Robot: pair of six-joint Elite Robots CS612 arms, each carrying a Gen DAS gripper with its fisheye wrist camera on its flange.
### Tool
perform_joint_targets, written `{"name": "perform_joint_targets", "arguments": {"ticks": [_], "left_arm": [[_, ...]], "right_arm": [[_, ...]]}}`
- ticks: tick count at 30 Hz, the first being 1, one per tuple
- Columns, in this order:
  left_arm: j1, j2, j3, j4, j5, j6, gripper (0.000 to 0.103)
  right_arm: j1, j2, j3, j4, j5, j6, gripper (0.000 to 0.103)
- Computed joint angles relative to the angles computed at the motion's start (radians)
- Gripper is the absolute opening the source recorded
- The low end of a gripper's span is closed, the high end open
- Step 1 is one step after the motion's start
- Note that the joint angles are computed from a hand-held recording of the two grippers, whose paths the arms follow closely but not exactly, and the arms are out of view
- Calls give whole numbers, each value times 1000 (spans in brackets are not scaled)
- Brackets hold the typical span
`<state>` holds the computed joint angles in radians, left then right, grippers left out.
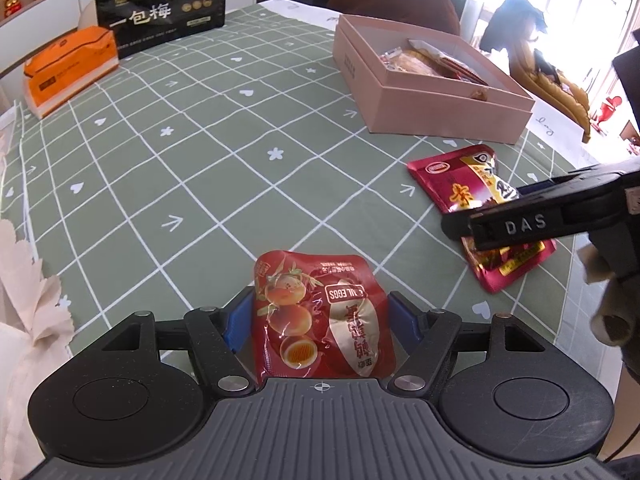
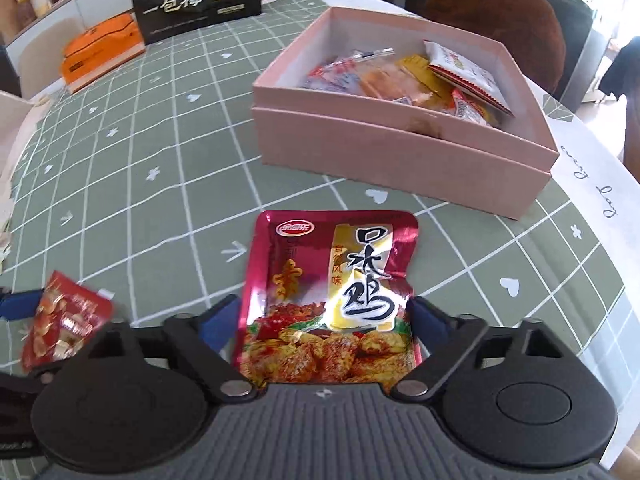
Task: Organize snacks
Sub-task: 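Lift the red chicken pack with the right tool while left tool holds egg pack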
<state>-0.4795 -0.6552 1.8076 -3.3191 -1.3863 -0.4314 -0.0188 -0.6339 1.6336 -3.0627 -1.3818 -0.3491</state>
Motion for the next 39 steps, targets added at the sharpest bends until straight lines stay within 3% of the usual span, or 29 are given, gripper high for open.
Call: {"name": "perform_joint_targets", "arguments": {"ticks": [3, 5, 12, 15, 17, 21, 25, 27, 29, 30, 31, 32, 33, 35, 39], "left_arm": [[0, 1, 0, -3, 2, 3, 76], [-1, 2, 0, -5, 3, 4, 76], [0, 3, 2, -13, 4, 5, 76], [-1, 4, 3, -18, 6, 2, 76], [-2, 4, 3, -20, 10, 3, 76], [-4, 5, 4, -23, 16, 8, 76], [-7, 5, 3, -19, 23, 7, 76], [-6, 5, 3, -18, 21, 8, 76], [-3, 4, 4, -21, 14, -2, 76], [-2, 4, 5, -24, 10, -10, 76], [0, 5, 5, -28, 7, -19, 76], [1, 5, 6, -34, 6, -29, 76], [0, 6, 7, -38, 7, -37, 76], [-2, 8, 7, -42, 16, -41, 76], [-8, 7, 7, -37, 31, -35, 76]], "right_arm": [[0, -12, 18, -1, 0, -1, 77], [0, -21, 33, -24, -12, 7, 63], [-17, -41, 46, 20, -7, 24, 57], [-34, -53, 55, 56, 33, 41, 57], [-46, -58, 62, 82, 71, 34, 60], [-48, -52, 73, 46, 74, 48, 81], [-21, -36, 71, -8, 7, 40, 94], [-8, -26, 70, -46, -22, 26, 94], [-5, -31, 63, -20, -23, 30, 83], [-6, -38, 65, -9, -16, 21, 73], [-4, -46, 73, -27, -25, 14, 56], [-4, -54, 81, -36, -30, -8, 55], [-6, -62, 87, -34, -26, -20, 46], [-19, -80, 101, -23, 6, -21, 38], [-42, -102, 121, -12, 40, -5, 34]]}}
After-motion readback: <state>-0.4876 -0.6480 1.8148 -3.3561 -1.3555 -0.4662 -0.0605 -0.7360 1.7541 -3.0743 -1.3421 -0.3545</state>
